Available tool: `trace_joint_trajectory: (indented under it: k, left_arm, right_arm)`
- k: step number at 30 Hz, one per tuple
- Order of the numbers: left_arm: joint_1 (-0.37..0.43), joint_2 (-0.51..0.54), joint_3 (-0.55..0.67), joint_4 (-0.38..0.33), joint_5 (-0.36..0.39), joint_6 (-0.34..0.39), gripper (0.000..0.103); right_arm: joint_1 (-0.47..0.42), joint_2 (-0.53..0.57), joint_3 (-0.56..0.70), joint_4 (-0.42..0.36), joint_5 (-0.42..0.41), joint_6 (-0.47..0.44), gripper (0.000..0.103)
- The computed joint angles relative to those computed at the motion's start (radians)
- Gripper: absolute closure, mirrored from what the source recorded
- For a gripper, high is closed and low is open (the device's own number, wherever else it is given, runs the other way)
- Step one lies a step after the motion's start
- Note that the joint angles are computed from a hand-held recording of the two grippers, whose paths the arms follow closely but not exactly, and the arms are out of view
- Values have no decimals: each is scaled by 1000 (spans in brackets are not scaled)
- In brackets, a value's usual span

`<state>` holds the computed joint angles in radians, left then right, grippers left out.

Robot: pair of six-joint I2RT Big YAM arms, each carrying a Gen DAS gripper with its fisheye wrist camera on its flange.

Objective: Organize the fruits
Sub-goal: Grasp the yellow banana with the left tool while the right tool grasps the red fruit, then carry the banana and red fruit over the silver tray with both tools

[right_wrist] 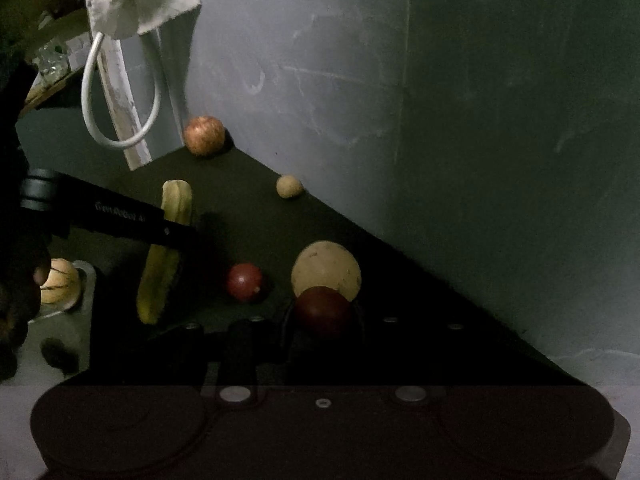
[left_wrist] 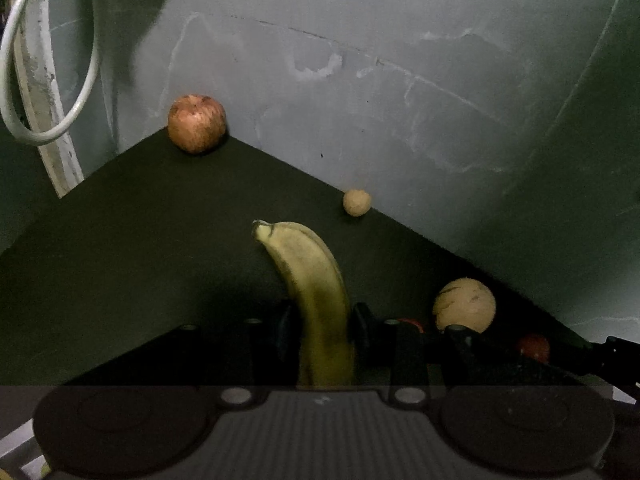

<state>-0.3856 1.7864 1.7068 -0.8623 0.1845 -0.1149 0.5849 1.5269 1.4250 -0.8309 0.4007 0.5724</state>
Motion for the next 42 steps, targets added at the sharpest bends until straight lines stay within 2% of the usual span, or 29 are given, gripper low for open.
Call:
trace_joint_trajectory:
  k: [13, 25, 34, 42]
  left_arm:
    - [9, -152, -118, 75, 10, -25, 70]
    - [18, -335, -244, 123, -29, -60, 70]
    - [50, -524, -371, 98, -94, -105, 70]
    - [114, -677, -477, 46, -129, -124, 70]
  right_arm:
    - [68, -50, 42, -27, 64, -21, 70]
    - [145, -120, 81, -47, 118, -85, 70]
    - [223, -157, 105, -37, 127, -148, 70]
    - [294, -153, 129, -10, 104, -185, 70]
